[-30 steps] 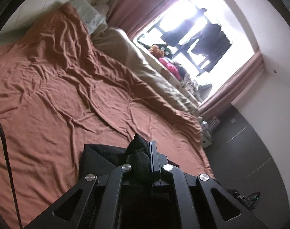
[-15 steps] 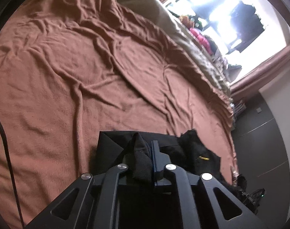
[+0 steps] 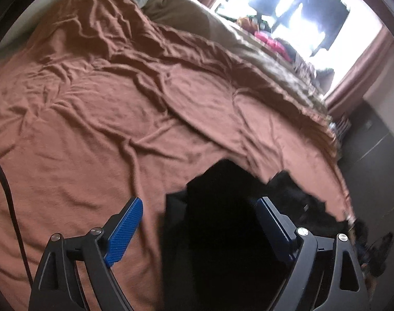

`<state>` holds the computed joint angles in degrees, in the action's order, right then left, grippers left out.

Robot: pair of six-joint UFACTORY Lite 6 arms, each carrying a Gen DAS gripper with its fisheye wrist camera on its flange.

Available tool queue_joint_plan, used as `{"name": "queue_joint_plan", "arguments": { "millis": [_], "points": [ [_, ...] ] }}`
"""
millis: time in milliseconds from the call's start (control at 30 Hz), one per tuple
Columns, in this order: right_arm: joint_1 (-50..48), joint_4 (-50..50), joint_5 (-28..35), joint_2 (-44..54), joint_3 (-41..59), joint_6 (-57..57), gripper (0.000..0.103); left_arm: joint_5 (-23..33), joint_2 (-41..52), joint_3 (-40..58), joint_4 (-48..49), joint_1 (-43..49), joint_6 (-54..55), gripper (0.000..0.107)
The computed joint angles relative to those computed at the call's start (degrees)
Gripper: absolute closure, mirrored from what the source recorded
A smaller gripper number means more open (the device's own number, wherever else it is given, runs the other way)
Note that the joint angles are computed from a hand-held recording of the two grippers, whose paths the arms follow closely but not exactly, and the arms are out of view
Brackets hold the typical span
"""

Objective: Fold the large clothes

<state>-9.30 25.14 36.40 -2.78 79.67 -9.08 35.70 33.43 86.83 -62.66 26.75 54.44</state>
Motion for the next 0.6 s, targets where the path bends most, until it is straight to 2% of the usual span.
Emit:
{"name": "queue_joint_plan", "arguments": {
  "millis": [100, 167, 333, 433, 500, 533, 567, 600],
  "points": [
    [1.56, -4.65, 2.68, 3.79, 5.21, 3.6, 0.026, -0.44, 0.05, -0.46, 2.28, 0.0, 0.06, 0.021],
    [2.85, -7.59, 6.77, 7.27, 9.69, 5.8, 0.026, -0.82, 1.13, 0.41, 3.62, -0.41, 0.27, 0.021],
    [3.65, -8.99, 11.58, 18.3, 20.47, 8.75, 0.026, 1.51, 10.66, 11.86, 14.03, -3.9, -8.57, 0.022],
    [3.79, -7.29, 12.71, 24.4, 28.33, 9.47, 0.026, 3.1, 17.36, 20.75, 16.08, -5.74, -10.95, 0.026],
    [4.44, -8.58, 13.06, 27.72, 33.58, 11.22, 0.035, 4.6, 21.89, 27.5, 17.06, -6.47, -12.22, 0.03],
    [4.56, -9.52, 13.06, 29.71, 36.1, 11.94, 0.048, 5.29, 23.65, 30.32, 17.84, -6.77, -13.2, 0.033],
    [5.2, -10.78, 14.26, 31.86, 39.98, 13.55, 0.065, 5.85, 25.21, 32.85, 18.59, -7.07, -14.35, 0.045],
    [5.16, -10.12, 14.59, 33.41, 41.79, 13.06, 0.071, 6.37, 26.36, 34.87, 19.6, -7.38, -15.77, 0.053]
  ]
}}
